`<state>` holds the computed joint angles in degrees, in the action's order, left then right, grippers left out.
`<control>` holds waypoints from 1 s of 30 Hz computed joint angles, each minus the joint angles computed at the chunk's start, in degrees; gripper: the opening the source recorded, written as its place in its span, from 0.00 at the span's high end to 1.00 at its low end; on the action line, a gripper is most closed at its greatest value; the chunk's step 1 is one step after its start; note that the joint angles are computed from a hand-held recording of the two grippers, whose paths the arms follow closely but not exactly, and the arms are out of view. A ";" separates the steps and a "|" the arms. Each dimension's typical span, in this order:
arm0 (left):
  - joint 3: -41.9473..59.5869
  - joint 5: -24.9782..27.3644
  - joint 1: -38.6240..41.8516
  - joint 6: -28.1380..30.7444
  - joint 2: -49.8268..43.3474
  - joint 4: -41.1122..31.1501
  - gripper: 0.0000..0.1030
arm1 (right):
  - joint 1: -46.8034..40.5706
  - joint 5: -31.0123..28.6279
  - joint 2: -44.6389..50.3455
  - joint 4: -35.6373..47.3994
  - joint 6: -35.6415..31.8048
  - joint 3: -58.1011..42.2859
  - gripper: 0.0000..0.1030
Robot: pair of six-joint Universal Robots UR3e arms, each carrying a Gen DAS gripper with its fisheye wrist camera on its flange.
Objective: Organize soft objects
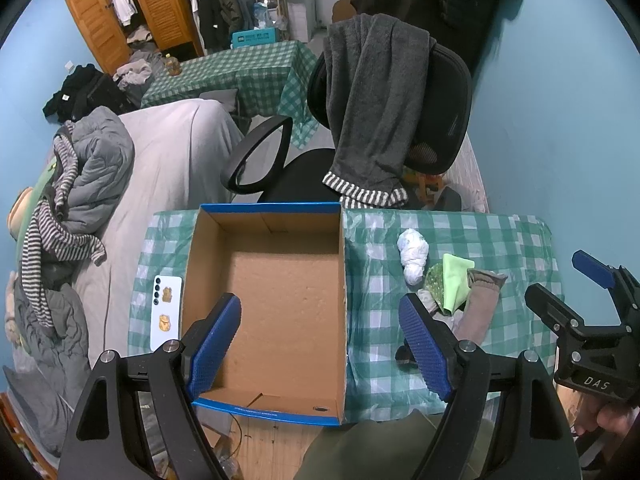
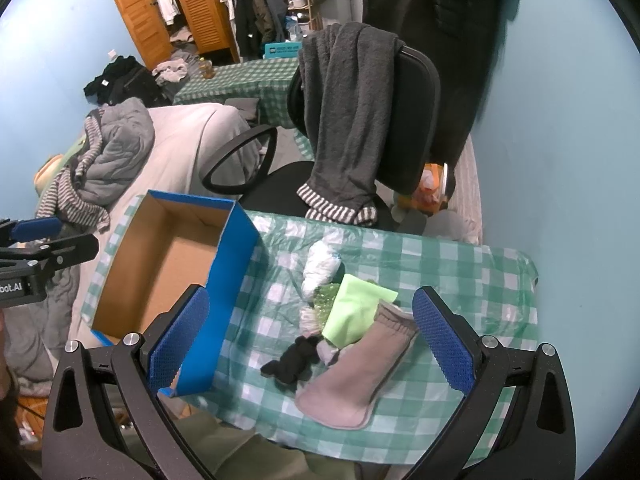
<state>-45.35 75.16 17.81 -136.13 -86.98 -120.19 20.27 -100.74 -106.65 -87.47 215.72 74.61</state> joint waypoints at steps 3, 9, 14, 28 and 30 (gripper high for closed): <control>-0.93 0.05 -0.04 -0.02 0.64 0.22 0.20 | -0.11 0.01 -0.14 -0.15 -0.03 0.31 0.01; -2.83 -0.27 0.14 0.29 1.82 0.73 0.20 | -0.08 0.04 -0.05 -0.01 -0.02 0.11 0.01; -2.26 -0.03 -0.34 -0.22 1.34 0.75 0.20 | -0.24 0.16 -0.15 0.04 -0.23 0.19 0.01; -3.58 -0.04 -1.99 -0.98 1.56 0.70 0.20 | -0.91 0.56 -1.37 0.51 -0.11 1.43 0.01; -3.52 0.05 -2.43 -0.94 1.25 0.91 0.20 | -1.34 0.74 -2.28 0.85 0.08 2.37 0.01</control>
<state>-48.87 75.21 15.38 -137.08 -85.73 -119.28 18.93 -100.00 -108.93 -86.63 215.80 76.97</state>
